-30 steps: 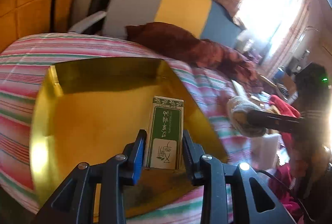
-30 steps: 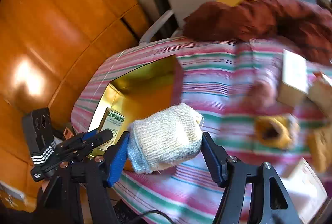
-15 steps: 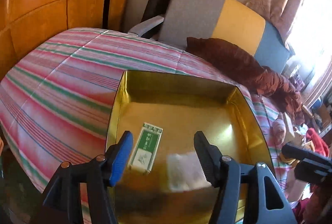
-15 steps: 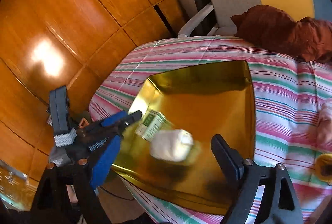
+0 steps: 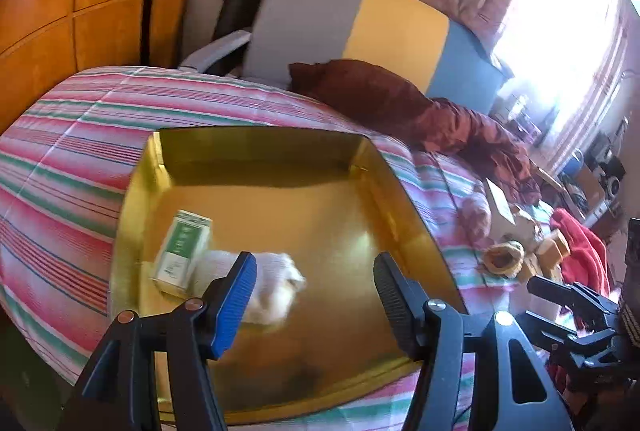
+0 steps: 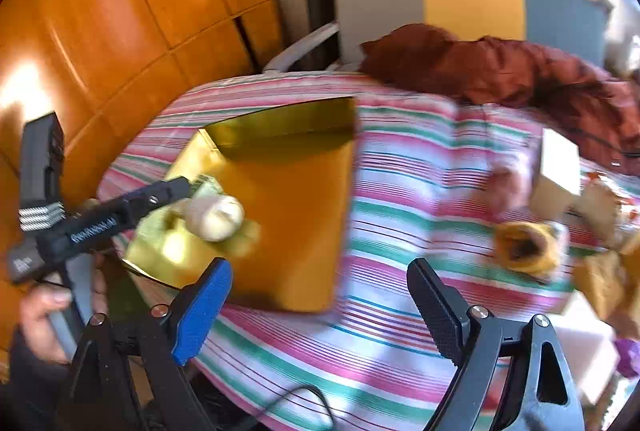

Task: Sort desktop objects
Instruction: 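Carry both items to the gold tray and release them there, then grasp the white sponge bar with the left gripper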

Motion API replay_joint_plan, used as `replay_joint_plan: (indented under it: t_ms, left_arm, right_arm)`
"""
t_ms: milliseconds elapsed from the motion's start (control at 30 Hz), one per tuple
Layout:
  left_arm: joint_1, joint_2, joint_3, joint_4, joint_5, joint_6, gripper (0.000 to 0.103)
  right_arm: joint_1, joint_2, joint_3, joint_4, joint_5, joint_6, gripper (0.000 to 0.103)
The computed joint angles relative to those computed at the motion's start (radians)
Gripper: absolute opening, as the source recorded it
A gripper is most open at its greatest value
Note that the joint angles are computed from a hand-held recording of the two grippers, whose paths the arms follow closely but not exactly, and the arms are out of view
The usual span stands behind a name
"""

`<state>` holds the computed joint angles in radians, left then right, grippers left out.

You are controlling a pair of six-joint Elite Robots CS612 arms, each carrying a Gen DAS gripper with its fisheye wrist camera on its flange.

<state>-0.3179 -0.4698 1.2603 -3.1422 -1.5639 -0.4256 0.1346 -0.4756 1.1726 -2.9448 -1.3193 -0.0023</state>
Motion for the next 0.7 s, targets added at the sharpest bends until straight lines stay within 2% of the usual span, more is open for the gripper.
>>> replay_joint_plan:
  t_ms: [167, 333, 467, 600, 700]
  left_arm:
    - [-0.009, 0.001, -0.011, 0.018, -0.051, 0.018, 0.062]
    - [-0.017, 0.012, -0.052, 0.046, -0.117, 0.046, 0.062]
    - [-0.031, 0.031, -0.113, 0.069, -0.207, 0.091, 0.062]
    - [-0.055, 0.068, -0.205, 0.156, -0.333, 0.159, 0.062]
    - [-0.079, 0.106, -0.286, 0.273, -0.423, 0.208, 0.062]
  right_arm:
    - [-0.015, -0.037, 0.091, -0.055, -0.107, 0.006, 0.090]
    - [-0.047, -0.082, 0.187, -0.081, -0.163, 0.031, 0.090]
    - [-0.072, -0.115, 0.253, -0.100, -0.211, 0.066, 0.090]
    - [-0.099, -0.149, 0.315, -0.120, -0.285, 0.118, 0.090]
    - [-0.111, -0.176, 0.358, -0.133, -0.356, 0.130, 0.090]
